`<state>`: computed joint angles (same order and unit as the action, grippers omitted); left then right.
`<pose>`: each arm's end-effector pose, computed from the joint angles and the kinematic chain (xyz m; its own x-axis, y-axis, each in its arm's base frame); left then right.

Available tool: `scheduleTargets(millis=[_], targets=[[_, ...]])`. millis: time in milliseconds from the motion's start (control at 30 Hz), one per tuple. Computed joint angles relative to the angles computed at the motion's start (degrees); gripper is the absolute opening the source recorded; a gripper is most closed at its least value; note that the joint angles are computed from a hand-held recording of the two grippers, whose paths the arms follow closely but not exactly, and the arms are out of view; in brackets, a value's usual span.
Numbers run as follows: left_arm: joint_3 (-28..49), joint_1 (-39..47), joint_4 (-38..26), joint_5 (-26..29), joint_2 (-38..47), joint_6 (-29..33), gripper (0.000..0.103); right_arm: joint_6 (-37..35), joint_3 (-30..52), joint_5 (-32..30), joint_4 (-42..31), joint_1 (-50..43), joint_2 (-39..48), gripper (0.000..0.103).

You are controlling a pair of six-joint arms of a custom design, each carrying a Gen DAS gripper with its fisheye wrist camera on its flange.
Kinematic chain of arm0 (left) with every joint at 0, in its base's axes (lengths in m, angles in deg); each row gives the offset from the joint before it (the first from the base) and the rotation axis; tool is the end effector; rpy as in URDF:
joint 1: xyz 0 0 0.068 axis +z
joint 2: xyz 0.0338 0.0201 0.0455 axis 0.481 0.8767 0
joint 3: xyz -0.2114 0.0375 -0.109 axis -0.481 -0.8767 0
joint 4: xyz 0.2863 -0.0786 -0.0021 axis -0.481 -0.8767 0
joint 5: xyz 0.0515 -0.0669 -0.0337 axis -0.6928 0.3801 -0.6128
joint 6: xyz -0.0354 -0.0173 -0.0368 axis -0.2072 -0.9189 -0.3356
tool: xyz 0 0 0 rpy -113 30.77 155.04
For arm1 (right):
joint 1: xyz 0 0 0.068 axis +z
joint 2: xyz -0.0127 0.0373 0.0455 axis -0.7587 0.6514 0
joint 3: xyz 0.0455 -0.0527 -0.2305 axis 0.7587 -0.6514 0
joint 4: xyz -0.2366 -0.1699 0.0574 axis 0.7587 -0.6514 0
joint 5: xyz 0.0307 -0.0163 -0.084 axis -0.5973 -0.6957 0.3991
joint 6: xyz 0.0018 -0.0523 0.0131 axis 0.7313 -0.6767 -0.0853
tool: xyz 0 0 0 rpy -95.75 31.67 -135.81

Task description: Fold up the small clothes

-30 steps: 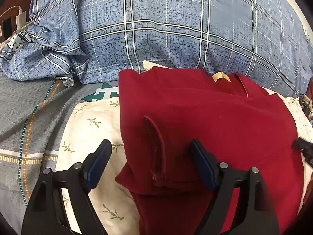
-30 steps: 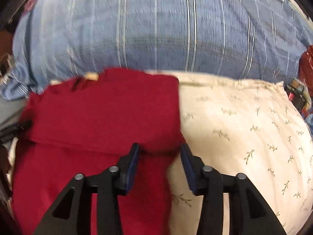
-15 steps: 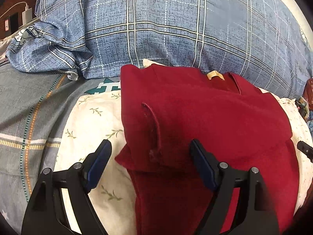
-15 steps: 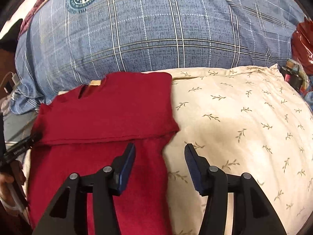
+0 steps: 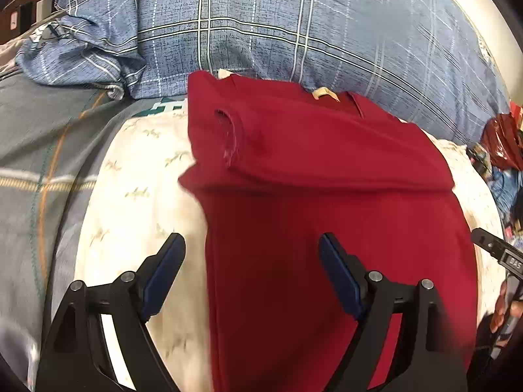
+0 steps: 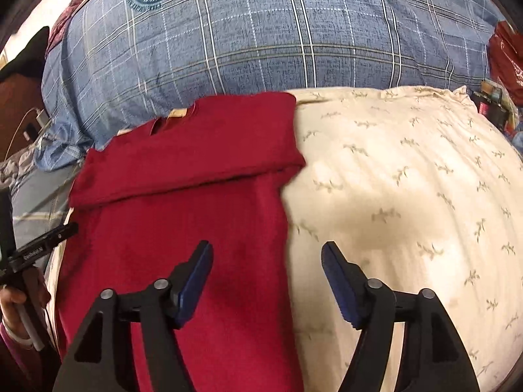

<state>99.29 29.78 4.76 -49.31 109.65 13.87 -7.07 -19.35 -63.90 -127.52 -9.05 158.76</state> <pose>0.3272 -0.0036 0.1960 -0.8277 0.0889 -0.5541 0.2159 0.9618 -0.1682 0.2262 0.1754 0.1920 -0.7835 0.2515 -0.5682 0.1793 0.9670 0.1808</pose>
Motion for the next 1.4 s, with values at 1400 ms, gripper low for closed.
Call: scheduleTargets(millis=[1400], targets=[[-23.24, 19.2, -36.23, 11.13, -35.1, 21.82, 0.084, 10.76, -26.63, -20.18, -0.71, 16.98, -36.04, 0.036]])
